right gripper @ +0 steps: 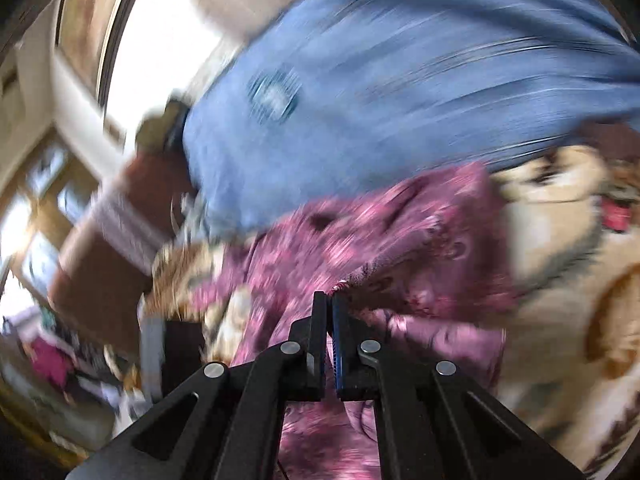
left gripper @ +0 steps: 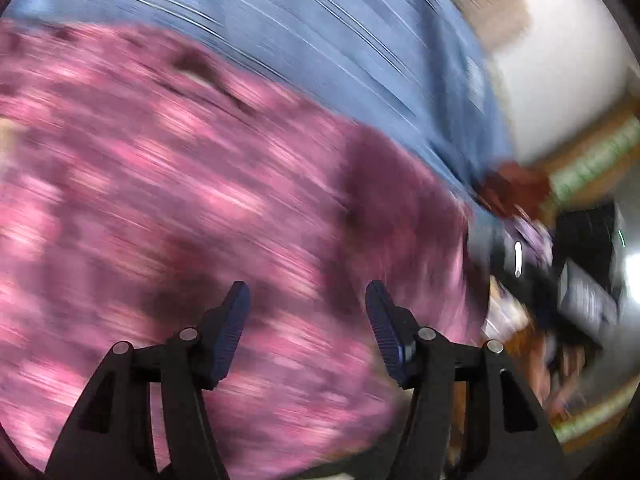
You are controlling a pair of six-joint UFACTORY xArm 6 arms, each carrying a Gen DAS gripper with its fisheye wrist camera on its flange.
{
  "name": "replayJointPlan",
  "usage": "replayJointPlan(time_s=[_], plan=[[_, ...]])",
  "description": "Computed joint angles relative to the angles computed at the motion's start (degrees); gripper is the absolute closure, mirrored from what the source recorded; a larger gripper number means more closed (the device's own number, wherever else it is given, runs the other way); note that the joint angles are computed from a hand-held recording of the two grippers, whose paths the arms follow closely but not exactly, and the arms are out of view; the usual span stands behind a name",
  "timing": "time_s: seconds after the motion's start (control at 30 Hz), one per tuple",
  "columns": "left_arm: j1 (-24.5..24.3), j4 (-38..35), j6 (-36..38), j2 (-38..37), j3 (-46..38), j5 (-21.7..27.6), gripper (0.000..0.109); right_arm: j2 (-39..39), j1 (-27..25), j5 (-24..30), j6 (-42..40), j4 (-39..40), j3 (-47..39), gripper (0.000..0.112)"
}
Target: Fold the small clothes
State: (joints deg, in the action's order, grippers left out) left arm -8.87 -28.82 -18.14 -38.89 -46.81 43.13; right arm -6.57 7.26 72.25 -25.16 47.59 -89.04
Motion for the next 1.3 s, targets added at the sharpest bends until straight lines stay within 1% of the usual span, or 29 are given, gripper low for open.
replayJointPlan(time_s=[0.03, 0.1, 0.13, 0.2, 0.23, 0.27, 0.3, 0.33, 0.4, 0.43, 0.47, 0.53, 0.6, 0.63, 0.7, 0.73, 0.77, 0.8, 0.83, 0.87, 0.9, 0.93, 0.97, 1.0, 1.07, 1.13, 1.2, 1.27, 1.3], plan=[[3.3, -0.8, 2.0, -0.9, 0.8, 1.0, 0.050, 0.3, 4.8, -0.8, 0.9, -1.9, 1.0, 0.106], [9.3, -4.9, 7.5, -2.1, 2.8, 3.3, 0.050, 1.2, 9.3, -1.8, 1.4, -1.8, 3.2, 0.103], [11.5, -7.1, 9.5, -2.4, 4.0, 4.1, 0.050, 2.2, 11.7, -1.5, 2.1, -0.5, 5.0, 0.099], [12.6, -11.3, 11.9, -4.3, 8.0, 3.1, 0.050, 2.3, 12.8, -1.2, 3.7, -0.6, 7.0, 0.091], [12.8, -13.3, 12.9, -5.0, 9.8, 3.2, 0.050, 1.0, 12.5, -3.3, 4.4, -1.3, 9.3, 0.083], [12.3, -14.0, 12.9, -5.2, 10.6, 3.1, 0.050, -0.2, 12.0, -4.8, 4.9, -1.9, 10.7, 0.079], [11.3, -14.2, 12.8, -4.5, 10.6, 3.4, 0.050, -1.1, 11.2, -6.2, 5.6, -2.7, 11.7, 0.065], [10.1, -14.3, 13.0, -3.5, 10.0, 3.8, 0.050, -2.3, 9.8, -7.8, 6.6, -4.2, 12.8, 0.057], [7.5, -15.5, 14.3, -2.6, 8.6, 4.4, 0.047, -2.2, 8.5, -10.7, 9.9, -9.2, 12.2, 0.054], [6.6, -14.8, 14.7, -2.9, 8.4, 5.0, 0.045, -0.9, 7.8, -11.3, 11.8, -11.6, 11.0, 0.054], [5.0, -12.0, 13.4, -2.4, 7.6, 5.2, 0.039, 0.7, 7.1, -11.8, 13.9, -14.0, 9.3, 0.054], [1.6, -2.9, 8.0, -0.6, 5.8, 7.3, 0.039, 5.2, 7.2, -12.2, 16.7, -16.8, 4.5, 0.054], [0.2, 0.5, 5.1, 0.0, 6.1, 8.2, 0.039, 11.5, 7.8, -10.3, 19.6, -19.0, -2.7, 0.054], [-0.7, 1.8, 3.6, -0.5, 6.8, 6.8, 0.039, 15.1, 8.8, -9.5, 21.3, -20.6, -6.6, 0.054], [-1.5, 3.5, 2.1, -1.1, 6.8, 6.4, 0.039, 22.2, 11.6, -8.1, 25.5, -26.7, -15.0, 0.056], [-2.0, 3.9, 2.2, -1.0, 6.7, 6.0, 0.039, 26.6, 13.0, -7.6, 28.6, -32.1, -20.1, 0.056], [-2.3, 4.5, 1.8, -0.8, 6.5, 5.7, 0.046, 29.0, 13.7, -6.7, 30.4, -35.2, -22.8, 0.056], [-3.1, 6.3, 0.0, -0.4, 6.2, 5.5, 0.058, 32.2, 14.4, -5.2, 32.1, -38.5, -26.8, 0.056], [-3.5, 7.6, -1.1, -0.3, 6.2, 5.6, 0.064, 35.3, 14.8, -3.3, 33.9, -40.6, -30.8, 0.058], [-3.9, 8.5, -1.6, -0.1, 6.2, 5.4, 0.081, 38.4, 15.0, -1.1, 35.5, -41.4, -34.5, 0.061], [-4.3, 10.7, -2.7, -0.1, 5.9, 5.8, 0.103, 40.0, 15.2, 0.0, 36.3, -42.0, -36.4, 0.072], [-4.6, 12.9, -3.6, -0.2, 5.6, 6.3, 0.104, 41.1, 15.5, 0.6, 36.8, -43.1, -37.5, 0.085], [-4.0, 12.7, -2.7, -0.9, 5.7, 6.6, 0.104, 42.2, 16.2, 1.3, 36.9, -44.9, -38.6, 0.092], [-2.9, 11.4, -1.0, -2.3, 6.0, 7.2, 0.105, 42.1, 16.5, 1.0, 36.9, -46.1, -38.3, 0.109], [-1.4, 9.9, 0.5, -4.4, 5.3, 9.0, 0.105, 40.1, 16.8, -0.5, 37.3, -46.3, -36.1, 0.110], [0.2, 9.9, 0.3, -6.5, 4.8, 10.5, 0.105, 36.9, 17.2, -3.7, 37.1, -46.4, -32.6, 0.110], [2.1, 10.4, -0.2, -7.9, 4.3, 11.6, 0.105, 34.7, 17.7, -5.7, 35.8, -44.5, -30.7, 0.110], [3.5, 11.4, -0.4, -7.0, 3.7, 14.4, 0.104, 34.7, 18.0, -6.6, 33.6, -40.6, -30.6, 0.110], [3.2, 12.0, -0.7, -4.7, 3.1, 14.9, 0.102, 35.7, 18.3, -6.3, 32.1, -39.5, -31.7, 0.104]])
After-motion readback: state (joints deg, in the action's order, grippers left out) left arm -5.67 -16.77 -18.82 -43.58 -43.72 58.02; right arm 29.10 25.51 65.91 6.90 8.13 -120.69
